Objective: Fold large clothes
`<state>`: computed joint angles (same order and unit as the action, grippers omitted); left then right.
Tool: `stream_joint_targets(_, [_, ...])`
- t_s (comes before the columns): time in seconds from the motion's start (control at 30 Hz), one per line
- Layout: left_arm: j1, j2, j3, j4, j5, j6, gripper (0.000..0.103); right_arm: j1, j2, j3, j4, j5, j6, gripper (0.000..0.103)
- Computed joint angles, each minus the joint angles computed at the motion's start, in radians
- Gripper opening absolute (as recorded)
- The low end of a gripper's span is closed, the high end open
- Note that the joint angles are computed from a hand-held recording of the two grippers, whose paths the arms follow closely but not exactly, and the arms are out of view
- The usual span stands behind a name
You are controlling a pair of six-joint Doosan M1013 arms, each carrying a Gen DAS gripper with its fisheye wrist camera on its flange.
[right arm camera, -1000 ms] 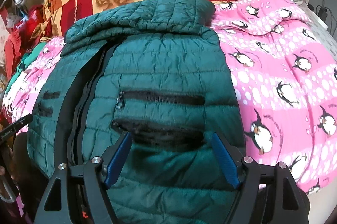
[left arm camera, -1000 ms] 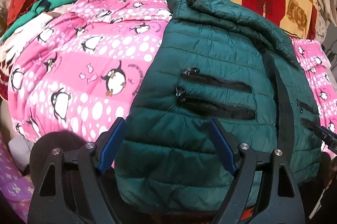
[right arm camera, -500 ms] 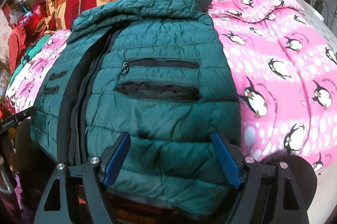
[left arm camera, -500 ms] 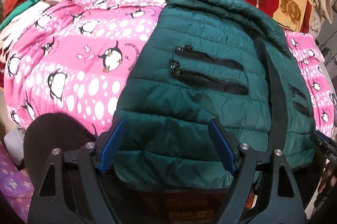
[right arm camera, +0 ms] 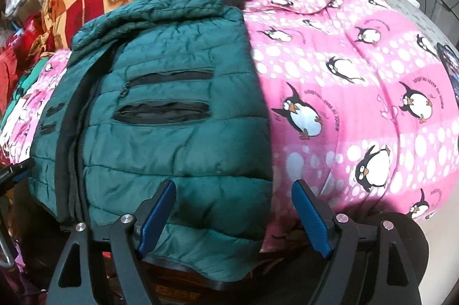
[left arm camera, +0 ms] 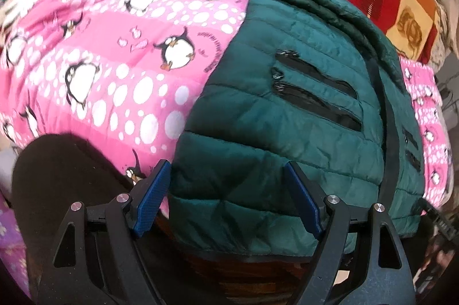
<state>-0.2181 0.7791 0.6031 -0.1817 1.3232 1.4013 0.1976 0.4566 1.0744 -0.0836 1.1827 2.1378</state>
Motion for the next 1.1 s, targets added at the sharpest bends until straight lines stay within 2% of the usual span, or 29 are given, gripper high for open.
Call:
stream_joint_targets(0.27, [0.023,-0.001,0.023,-0.112,0.001,0.058,0.083,-0.029,-0.001,0.032,0.145,-0.016,-0.056,0.081])
stream_joint_targets(0.33, [0.026,-0.006,0.034,-0.137,0.003,0.085,0.087,-0.032,0.0,0.035,0.182,-0.015,-0.083,0.082])
stream_joint_targets(0.47, [0.032,0.007,0.033,-0.183,0.076,0.114,0.092,-0.028,0.007,0.032,0.239,0.006,-0.159,0.082])
stream_joint_targets(0.7, [0.029,-0.003,0.058,-0.167,0.051,0.096,0.092,-0.024,0.017,0.031,0.276,0.024,-0.187,0.083])
stream_joint_targets(0.97, [0.017,-0.016,0.075,-0.12,0.025,0.089,0.092,-0.022,0.0,0.067,0.296,-0.032,-0.194,0.082])
stream_joint_targets(1.03, [0.012,-0.015,0.073,-0.108,0.021,0.092,0.092,-0.018,-0.005,0.072,0.282,-0.042,-0.215,0.075])
stream_joint_targets(1.1, [0.011,-0.024,0.084,-0.105,0.007,0.107,0.088,-0.01,-0.003,0.064,0.26,-0.044,-0.228,0.057])
